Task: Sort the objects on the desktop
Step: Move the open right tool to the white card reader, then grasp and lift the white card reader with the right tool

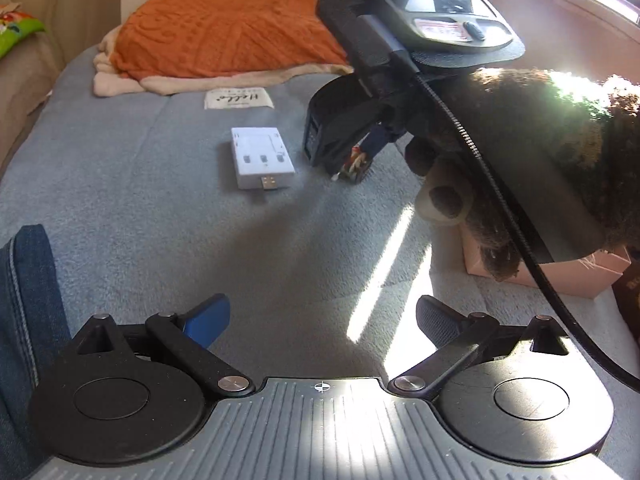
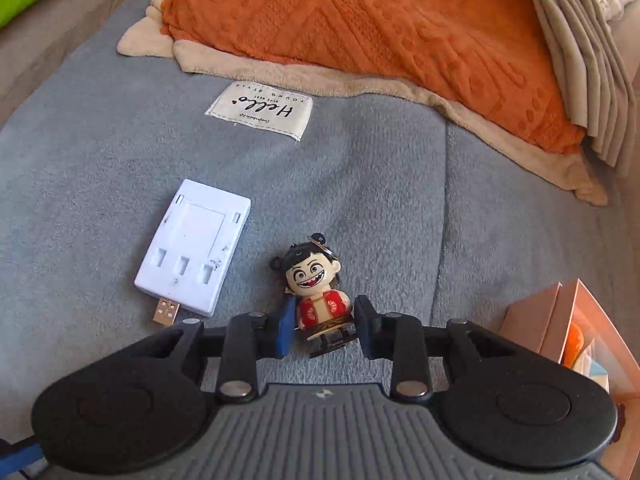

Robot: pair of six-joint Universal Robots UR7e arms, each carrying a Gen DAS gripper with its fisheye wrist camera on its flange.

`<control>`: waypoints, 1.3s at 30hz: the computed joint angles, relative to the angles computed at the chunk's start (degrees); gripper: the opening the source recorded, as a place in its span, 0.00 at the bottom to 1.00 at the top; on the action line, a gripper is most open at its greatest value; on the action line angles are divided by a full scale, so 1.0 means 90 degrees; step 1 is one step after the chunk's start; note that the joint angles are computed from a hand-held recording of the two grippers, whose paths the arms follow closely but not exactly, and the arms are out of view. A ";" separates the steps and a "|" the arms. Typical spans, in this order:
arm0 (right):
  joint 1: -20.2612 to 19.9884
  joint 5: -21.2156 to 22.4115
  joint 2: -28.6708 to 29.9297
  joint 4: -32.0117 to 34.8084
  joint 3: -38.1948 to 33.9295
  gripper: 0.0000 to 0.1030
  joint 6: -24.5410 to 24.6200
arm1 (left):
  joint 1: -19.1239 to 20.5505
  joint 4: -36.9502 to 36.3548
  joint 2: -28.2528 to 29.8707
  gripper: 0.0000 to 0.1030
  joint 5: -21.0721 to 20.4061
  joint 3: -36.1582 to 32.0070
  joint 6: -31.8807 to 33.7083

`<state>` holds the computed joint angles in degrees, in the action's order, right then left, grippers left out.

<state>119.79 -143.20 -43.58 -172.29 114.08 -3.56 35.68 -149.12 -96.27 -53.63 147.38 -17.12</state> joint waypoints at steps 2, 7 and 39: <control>0.0019 0.0523 -0.0556 0.0642 0.0220 0.30 0.0569 | -0.0025 0.0094 -0.0012 0.99 -0.0038 -0.0010 -0.0029; 0.0003 0.2283 -0.1638 0.1902 0.0474 0.62 0.1111 | -0.0062 0.0372 -0.0073 0.99 -0.0418 -0.0038 0.0120; 0.0135 0.1526 -0.0317 0.1052 -0.0182 0.57 0.1935 | -0.0536 0.0986 -0.0224 0.99 -0.0380 0.0156 0.0061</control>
